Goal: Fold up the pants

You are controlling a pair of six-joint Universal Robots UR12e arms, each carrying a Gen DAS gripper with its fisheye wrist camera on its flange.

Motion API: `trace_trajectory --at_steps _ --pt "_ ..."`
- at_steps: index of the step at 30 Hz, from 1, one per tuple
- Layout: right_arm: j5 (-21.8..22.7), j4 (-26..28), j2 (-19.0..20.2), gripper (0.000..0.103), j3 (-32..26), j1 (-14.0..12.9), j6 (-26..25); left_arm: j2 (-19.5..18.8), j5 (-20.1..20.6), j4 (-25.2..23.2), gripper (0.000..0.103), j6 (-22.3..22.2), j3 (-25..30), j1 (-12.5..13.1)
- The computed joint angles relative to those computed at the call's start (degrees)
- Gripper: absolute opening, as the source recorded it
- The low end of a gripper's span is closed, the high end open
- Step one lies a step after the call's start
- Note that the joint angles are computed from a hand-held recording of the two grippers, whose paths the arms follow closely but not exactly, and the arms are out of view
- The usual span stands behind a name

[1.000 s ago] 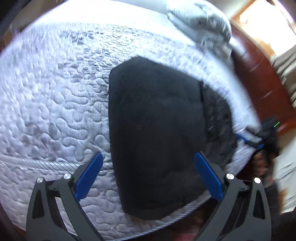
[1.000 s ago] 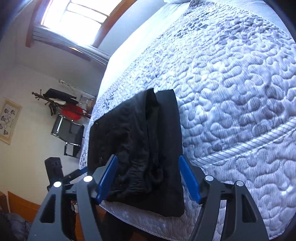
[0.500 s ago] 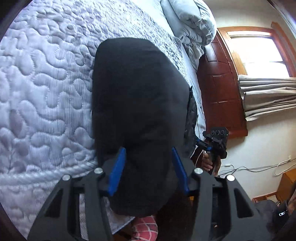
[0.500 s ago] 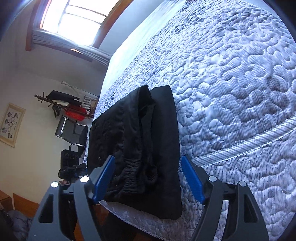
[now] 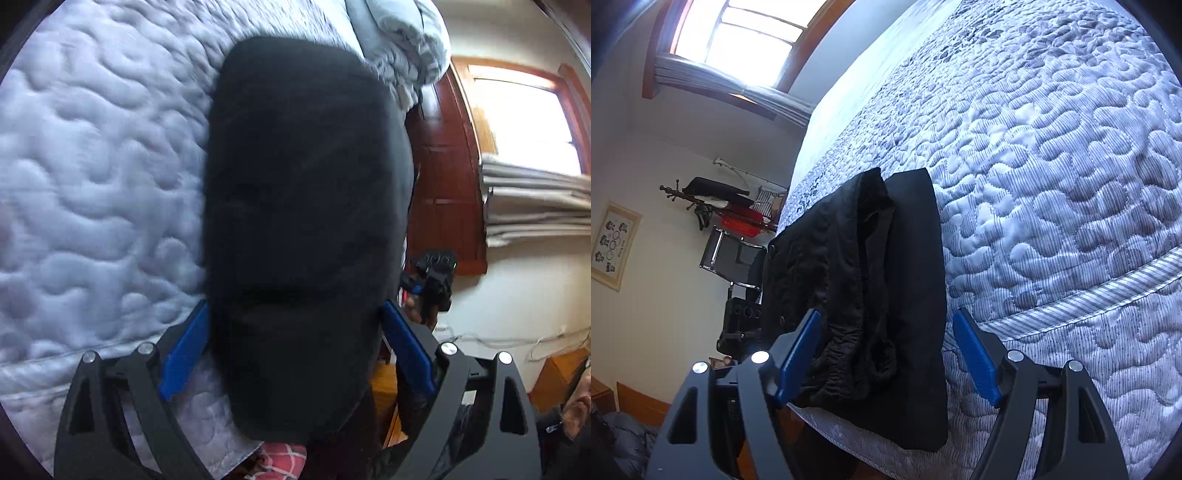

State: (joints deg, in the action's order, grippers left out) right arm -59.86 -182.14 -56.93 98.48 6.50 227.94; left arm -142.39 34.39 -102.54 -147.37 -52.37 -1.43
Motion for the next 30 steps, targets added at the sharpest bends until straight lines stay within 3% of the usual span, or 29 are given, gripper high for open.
trace_trajectory --at_steps 6,10,17,21,25,30 --pt "1.0 0.6 0.3 0.075 -0.2 -0.6 -1.1 -1.9 1.8 -1.2 0.092 -0.7 3.7 -1.7" --pt "3.9 -2.5 1.4 0.084 -0.3 -1.5 0.8 -3.4 -2.2 -3.6 0.092 -2.7 6.2 -2.0" --pt "7.5 -0.3 2.2 0.087 -0.4 -3.0 0.2 -5.4 1.8 -8.5 0.097 2.7 10.4 -3.5" --pt "10.0 0.0 2.9 0.089 -0.4 -3.7 -0.1 -7.2 1.6 -12.4 0.100 2.2 13.5 -3.6" --pt "13.2 -0.1 4.6 0.091 -1.7 -3.9 -0.1 -7.9 3.1 -12.0 0.100 -0.2 14.9 -4.4" --pt "16.5 0.9 6.7 0.093 -4.7 -3.3 -2.3 -6.6 4.0 -7.6 0.100 -4.1 12.6 -4.7"
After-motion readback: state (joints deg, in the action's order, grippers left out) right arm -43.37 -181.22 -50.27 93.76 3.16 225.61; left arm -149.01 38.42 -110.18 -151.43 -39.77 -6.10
